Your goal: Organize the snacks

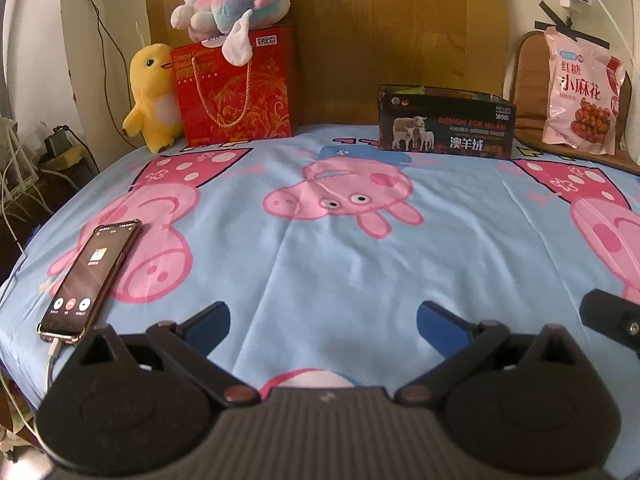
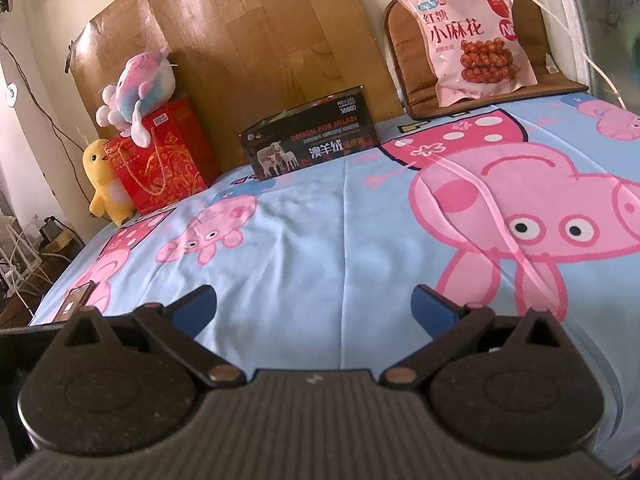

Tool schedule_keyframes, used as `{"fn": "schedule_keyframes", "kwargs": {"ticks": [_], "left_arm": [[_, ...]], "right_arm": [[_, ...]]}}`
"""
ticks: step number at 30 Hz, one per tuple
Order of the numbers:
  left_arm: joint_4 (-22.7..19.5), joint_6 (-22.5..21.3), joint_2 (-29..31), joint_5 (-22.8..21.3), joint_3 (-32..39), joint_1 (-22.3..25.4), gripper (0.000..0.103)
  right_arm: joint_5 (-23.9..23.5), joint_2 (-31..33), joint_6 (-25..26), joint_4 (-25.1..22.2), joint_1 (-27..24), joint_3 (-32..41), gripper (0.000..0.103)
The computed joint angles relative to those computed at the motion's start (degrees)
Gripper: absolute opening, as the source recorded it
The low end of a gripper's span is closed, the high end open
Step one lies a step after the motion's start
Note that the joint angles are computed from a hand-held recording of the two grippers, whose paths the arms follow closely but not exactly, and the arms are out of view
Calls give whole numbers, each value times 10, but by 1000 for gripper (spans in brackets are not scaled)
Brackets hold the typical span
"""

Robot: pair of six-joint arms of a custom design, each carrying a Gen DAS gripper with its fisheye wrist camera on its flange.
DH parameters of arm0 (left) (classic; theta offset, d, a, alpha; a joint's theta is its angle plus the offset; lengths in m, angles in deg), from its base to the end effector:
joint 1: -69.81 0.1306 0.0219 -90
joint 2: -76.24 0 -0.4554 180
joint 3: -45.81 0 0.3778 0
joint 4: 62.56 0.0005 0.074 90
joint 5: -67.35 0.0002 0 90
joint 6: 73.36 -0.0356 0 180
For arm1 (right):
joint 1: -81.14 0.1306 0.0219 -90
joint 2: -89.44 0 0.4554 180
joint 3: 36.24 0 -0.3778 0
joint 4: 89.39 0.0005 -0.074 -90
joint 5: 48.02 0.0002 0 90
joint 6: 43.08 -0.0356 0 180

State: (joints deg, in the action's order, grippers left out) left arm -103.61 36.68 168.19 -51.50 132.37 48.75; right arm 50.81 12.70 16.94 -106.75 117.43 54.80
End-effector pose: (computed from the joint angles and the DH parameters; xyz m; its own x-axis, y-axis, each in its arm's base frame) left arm 0.4594 -0.1590 0.4739 -0.6368 -0.0764 -0.7672 -0.2276 0.9694 0.0923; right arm 0.4794 0.3447 0.4398 -0.5831 0.1844 -0.7912 -0.2146 0.9043 0.3689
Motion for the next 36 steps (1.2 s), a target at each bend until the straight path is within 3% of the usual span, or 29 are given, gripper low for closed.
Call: {"fn": "schedule_keyframes", "kwargs": {"ticks": [14,22,26,36], "left_arm": [[4,-6,-2,8,-3,-1,103],[45,-25,-12,-65,-17,-12,103],[61,-33,-17,-65,-22,-12,103],[55,-35,-14,-70,-18,-15,103]], "right_arm": [[-6,-1,-5,0,0,-2,103],[-2,-2,-1,1,0,-2,103],[0,-1,2,2,1,-1,103],[9,-3,11,13,2,-5,103]]}}
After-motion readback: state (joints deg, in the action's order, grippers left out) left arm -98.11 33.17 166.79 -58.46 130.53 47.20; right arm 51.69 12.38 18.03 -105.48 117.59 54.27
